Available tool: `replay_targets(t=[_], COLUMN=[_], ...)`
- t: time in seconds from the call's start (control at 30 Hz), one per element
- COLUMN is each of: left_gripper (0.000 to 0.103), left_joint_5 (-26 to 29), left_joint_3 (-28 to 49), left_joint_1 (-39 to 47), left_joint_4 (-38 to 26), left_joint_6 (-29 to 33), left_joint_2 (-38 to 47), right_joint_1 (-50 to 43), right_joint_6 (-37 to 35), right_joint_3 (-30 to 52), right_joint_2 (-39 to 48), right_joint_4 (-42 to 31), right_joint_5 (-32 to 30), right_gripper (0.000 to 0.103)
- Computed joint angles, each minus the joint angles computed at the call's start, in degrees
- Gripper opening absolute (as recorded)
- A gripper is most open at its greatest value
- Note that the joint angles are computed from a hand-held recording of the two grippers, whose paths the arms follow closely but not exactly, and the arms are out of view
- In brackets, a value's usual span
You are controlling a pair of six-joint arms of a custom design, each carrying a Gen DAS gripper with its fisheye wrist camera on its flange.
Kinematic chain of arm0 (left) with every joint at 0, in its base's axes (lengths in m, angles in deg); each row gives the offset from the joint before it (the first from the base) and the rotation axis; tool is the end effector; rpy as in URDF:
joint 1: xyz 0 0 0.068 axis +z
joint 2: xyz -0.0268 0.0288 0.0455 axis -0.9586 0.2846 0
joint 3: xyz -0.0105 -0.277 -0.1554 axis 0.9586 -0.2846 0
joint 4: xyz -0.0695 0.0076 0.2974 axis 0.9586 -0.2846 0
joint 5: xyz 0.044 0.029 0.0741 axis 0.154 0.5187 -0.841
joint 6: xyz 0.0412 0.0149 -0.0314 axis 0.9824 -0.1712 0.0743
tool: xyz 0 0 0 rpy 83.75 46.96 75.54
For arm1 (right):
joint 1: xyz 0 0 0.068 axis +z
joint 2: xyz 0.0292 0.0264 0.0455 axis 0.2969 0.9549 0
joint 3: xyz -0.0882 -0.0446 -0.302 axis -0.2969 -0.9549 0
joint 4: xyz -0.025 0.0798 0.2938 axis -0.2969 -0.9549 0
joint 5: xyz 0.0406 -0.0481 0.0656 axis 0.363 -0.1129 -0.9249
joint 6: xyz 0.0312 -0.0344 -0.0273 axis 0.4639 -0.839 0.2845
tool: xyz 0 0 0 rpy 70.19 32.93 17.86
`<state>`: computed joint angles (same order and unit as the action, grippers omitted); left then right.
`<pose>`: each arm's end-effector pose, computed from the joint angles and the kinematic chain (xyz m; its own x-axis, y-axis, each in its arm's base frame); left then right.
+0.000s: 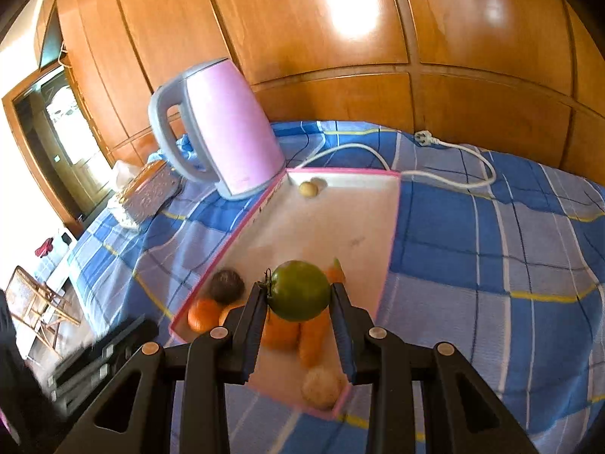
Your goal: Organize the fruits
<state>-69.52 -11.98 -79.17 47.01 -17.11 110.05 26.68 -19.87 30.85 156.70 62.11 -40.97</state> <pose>0.3030 -0.0381 0.1988 -0.6949 -0.0458 -0.7177 0.1771 0.9563 -0.2325 0.3098 0.0510 0.2130 -0.6659 0.2419 -0.7058 0.0806 0.9638 0.2543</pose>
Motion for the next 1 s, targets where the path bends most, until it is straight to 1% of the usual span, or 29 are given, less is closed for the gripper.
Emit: replay_targets(t=[0.07,0.13,0.27,0.4,0.43,0.6,0.73,0.87,1.0], left_gripper=[0.03,0.03,0.03,0.03,0.032,0.032,0.036,0.04,0.041], left_joint_5=[0.1,-0.1,-0.3,-0.6,-0.5,-1.5,-3.2,-3.8,-4.8], left_joint_3=[0.2,0.3,0.4,-0.3,-0.5,-1.3,-2.5,-3.8,-5.5], left_joint_1=[0.1,0.0,-0.3,-1.1,-1.4,-2.6,-3.6,-3.5,-3.4], left_joint_4=[0.3,0.4,0.4,0.2,0.0,-1.5,-2.8,-4.2,-4.9], left_joint_6=[0.0,0.2,0.1,0.1,0.0,0.2,0.5,0.7,1.8], left_joint_2=[1.0,1.7,2.6,0.8,-0.1,-3.9,-7.6,-11.1,-14.4], right_joint_1=[-0.7,-1.2,-1.4,-1.4,-1.3,-0.5,1.3,4.5,7.6], right_joint_6=[0.2,0.1,0.3,1.3,1.6,2.9,3.9,5.1,6.3], right_joint_3=[2.9,4.7,2.9,-0.6,-1.6,-5.0,-6.4,-7.7,-8.8], right_joint_2=[3.6,6.2,6.0,3.0,2.0,-4.0,-8.8,-13.2,-16.1], right_joint_4=[-0.2,-1.2,0.0,0.4,0.2,-1.9,-5.2,-8.0,-9.6], right_joint_5=[-0.8,-1.8,-2.2,-2.3,-2.3,-1.4,2.2,8.1,12.5], right_gripper=[0.035,0.038,0.039,0.039,0.039,0.039,0.039,0.039,0.04])
